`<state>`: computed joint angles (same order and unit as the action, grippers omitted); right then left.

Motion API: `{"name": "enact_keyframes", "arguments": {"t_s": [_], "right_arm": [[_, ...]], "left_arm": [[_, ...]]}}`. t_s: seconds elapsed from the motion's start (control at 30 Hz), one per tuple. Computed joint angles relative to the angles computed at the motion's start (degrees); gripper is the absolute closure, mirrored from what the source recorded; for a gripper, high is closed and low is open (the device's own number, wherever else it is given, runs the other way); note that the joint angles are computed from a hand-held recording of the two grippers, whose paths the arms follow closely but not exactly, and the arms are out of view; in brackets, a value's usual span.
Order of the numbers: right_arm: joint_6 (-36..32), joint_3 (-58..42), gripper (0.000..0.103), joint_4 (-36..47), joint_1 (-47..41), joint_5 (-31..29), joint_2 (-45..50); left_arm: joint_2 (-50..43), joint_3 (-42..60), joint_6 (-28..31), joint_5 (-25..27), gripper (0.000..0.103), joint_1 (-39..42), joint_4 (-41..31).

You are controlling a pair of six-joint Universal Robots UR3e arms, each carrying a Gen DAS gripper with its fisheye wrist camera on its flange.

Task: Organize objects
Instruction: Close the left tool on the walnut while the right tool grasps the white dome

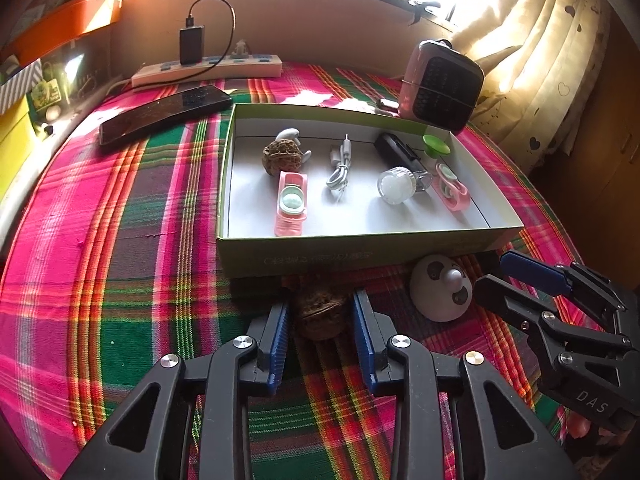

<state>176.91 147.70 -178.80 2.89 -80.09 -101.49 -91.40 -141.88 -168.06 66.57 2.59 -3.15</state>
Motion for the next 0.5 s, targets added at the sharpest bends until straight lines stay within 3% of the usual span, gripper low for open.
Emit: {"name": "enact_keyframes", "arguments": {"t_s": [0.5], "right_arm": [[3.04, -5.53, 0.057, -2.10, 4.49, -1.66, 9.73]], "left_arm": [[3.67, -4.84, 3.91, -3.90, 0.075, 6.31, -0.07]]}}
